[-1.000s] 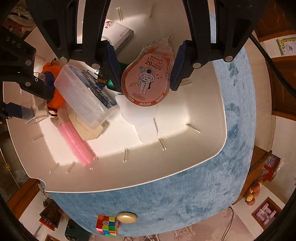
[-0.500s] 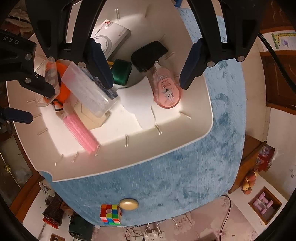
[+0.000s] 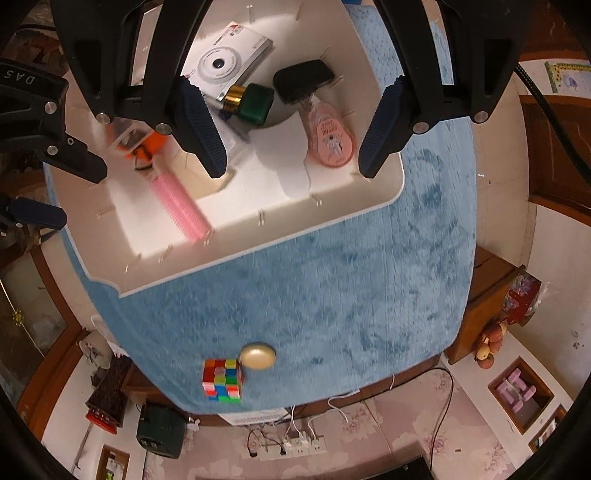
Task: Organize rigid objects
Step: 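Grasp gold round compact with left tool while right tool grasps Rubik's cube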
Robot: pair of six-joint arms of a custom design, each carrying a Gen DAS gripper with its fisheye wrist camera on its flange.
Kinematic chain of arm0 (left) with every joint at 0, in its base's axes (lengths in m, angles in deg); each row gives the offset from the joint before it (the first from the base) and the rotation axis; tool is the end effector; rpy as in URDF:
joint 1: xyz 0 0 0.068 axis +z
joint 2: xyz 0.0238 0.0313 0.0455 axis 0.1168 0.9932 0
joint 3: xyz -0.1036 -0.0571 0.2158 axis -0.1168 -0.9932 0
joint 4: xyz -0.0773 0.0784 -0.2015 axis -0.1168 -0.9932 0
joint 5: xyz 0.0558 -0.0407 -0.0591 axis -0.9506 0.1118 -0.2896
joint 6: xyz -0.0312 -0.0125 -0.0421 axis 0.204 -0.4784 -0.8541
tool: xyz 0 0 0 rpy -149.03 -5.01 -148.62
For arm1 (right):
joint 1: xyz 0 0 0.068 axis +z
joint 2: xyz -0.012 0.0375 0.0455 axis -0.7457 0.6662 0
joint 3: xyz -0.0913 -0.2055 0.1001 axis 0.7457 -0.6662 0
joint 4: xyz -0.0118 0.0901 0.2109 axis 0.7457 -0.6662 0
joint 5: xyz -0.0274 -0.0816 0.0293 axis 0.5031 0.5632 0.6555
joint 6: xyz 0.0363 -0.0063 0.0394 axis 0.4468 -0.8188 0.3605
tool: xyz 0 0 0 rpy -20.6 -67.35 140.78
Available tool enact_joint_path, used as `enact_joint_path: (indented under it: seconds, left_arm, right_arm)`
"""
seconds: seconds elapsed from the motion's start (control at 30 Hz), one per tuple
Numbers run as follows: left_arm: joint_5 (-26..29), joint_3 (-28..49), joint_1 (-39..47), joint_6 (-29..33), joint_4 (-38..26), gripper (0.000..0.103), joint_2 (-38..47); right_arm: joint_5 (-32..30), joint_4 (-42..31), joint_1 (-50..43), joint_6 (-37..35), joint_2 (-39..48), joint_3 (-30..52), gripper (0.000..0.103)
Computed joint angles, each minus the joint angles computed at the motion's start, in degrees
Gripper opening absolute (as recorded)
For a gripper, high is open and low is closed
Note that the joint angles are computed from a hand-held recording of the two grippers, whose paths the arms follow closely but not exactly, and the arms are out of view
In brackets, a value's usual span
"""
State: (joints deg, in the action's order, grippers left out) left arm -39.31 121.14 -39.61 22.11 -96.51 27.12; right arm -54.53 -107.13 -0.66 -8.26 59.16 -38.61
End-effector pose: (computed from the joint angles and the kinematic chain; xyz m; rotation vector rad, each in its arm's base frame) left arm 0.1898 -0.1876 0.1725 0.5689 2.7549 0.0583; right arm 0.1566 0.1649 0.1563 -0.0283 2.8562 0.1728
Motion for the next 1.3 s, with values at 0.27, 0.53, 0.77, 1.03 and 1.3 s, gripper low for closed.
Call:
enact_joint_path:
  seconds: [0.27,0.53,0.77,1.03,1.3]
  left_arm:
    - [-3.49,8.58,-2.42,-0.84,-4.54,0.077,1.69]
    - [-5.28,20.50,-1.39,2.82,-9.65,0.077,6.36]
    - [-3.30,37.28,3.58,7.53,-14.00,0.077,16.73]
    - [0.17,61.20,8.41,10.78,-17.46,0.077,35.95]
    - [5.13,76.33,11.58,9.51,-16.08,0.077,52.78]
  right_arm:
    - [-2.59,-1.26,-6.87,-6.13,-6.48,-1.55,0.068]
    - [-7.52,-3.29,-17.87,-13.23,-7.51,1.96,0.068]
    - [-11.08,-6.20,-30.22,-18.29,1.37,15.42,0.068]
    - [-11.00,-9.14,-36.66,-19.10,21.90,38.07,0.068]
    - [-16.13,-11.63,-39.54,-15.18,45.70,59.00,0.068]
